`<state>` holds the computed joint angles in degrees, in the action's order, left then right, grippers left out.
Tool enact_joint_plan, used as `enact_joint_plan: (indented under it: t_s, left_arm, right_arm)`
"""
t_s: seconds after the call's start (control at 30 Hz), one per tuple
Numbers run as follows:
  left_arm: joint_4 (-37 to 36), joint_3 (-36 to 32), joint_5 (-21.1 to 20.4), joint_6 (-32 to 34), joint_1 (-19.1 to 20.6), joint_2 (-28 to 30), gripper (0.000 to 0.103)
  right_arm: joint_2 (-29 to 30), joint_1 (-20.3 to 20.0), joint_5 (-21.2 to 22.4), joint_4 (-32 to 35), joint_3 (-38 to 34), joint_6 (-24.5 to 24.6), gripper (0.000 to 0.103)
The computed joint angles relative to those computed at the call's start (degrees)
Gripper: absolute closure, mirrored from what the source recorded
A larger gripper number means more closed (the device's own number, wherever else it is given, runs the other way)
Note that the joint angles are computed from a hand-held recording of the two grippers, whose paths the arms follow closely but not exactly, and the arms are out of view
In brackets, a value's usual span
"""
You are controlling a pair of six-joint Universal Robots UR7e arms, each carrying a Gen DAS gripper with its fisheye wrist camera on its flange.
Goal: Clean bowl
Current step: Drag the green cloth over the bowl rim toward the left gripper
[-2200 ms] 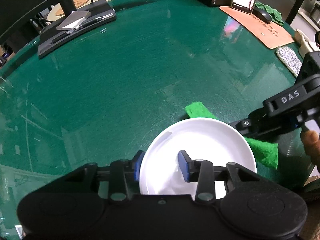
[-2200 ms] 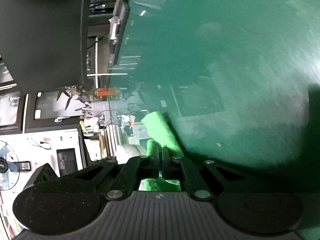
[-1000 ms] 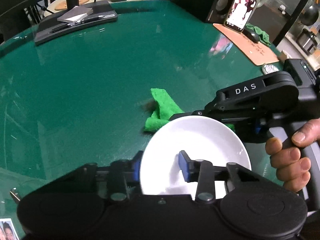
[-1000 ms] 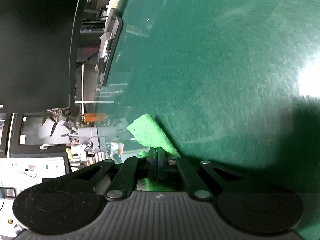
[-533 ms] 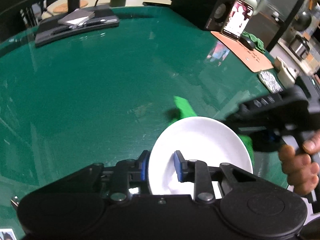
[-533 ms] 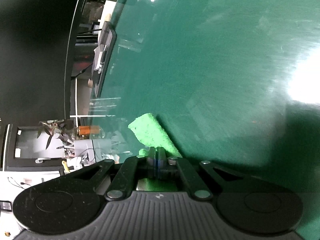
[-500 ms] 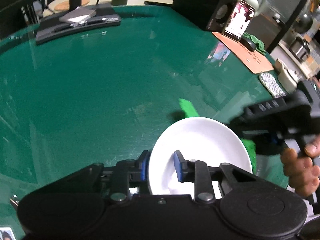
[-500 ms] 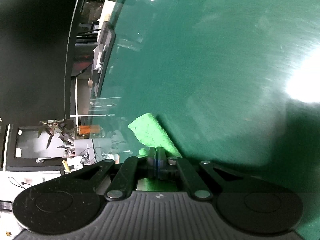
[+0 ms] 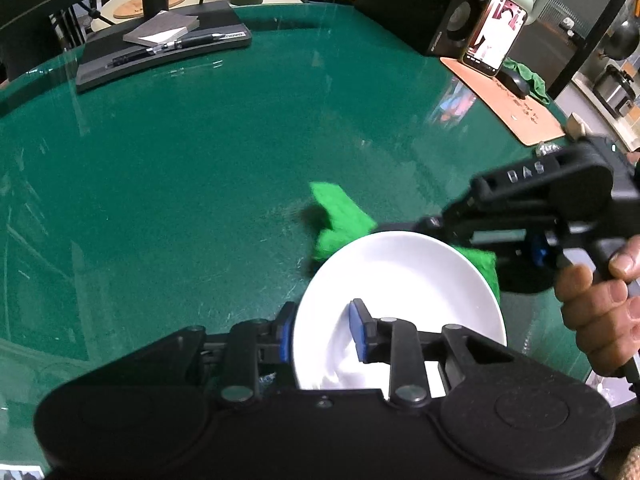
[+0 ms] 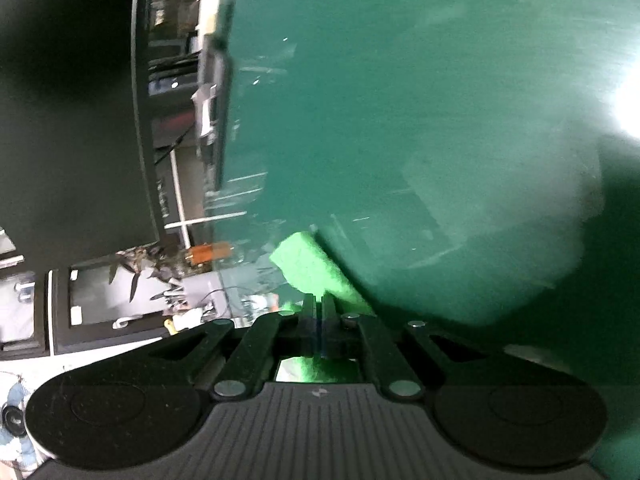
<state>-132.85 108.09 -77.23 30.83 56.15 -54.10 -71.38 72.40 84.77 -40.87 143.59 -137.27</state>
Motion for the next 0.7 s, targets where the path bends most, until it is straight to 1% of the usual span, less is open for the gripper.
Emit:
enact_joint_plan:
  t_s: [0.07,0.13,0.27,0.33,0.37,0.47,0.53,0.6,0.7]
  left_arm:
    - [-0.32,0.30,0.14,0.55,-0.09,-0.07,0.070]
    - [-0.24,0.25,-0.08,1.22,0.03,-0.05,0.070]
    - [0.06,-0.10,-0.65,3.10,0.23,0.19,0.070]
    - [-0.06,-0.07,-0.73,4.46,0.20,0.26,0.069]
    - [0.04,-0.14,-0.79,4.72,0.17,0.32,0.069]
    - [0.19,-0.23,-0.96,5.12,0.19,0.40,0.069]
    - [0.28,-0.29,-1.15,5.30,0.32,0.41,0.068]
    - [0.56,-0.47,-1.58,5.01,0.60,0.45,0.068]
    - [-0.14,-0.11,-1.86,5.47,0.79,0.31,0.067]
  right_arm:
    - [-0.68,0.55,0.45,0.17,0.48,-0.56,0.100]
    - [-1.84,0.37,0.62,-1.16,2.75,0.08,0.100]
    - [-3.77,1.75,3.56,-1.66,5.70,1.66,0.100]
    - [-3.43,3.80,6.20,-1.71,5.21,2.64,0.099]
    - [-2.91,4.35,6.86,-1.75,4.50,2.70,0.099]
    - [-0.18,5.12,6.77,-2.07,1.08,1.81,0.099]
    - [0.86,5.49,6.60,-0.80,-1.13,0.91,0.099]
    - [0.94,5.71,6.54,-1.26,-1.20,1.10,0.099]
    - [-1.03,5.50,6.82,-2.68,1.75,2.22,0.099]
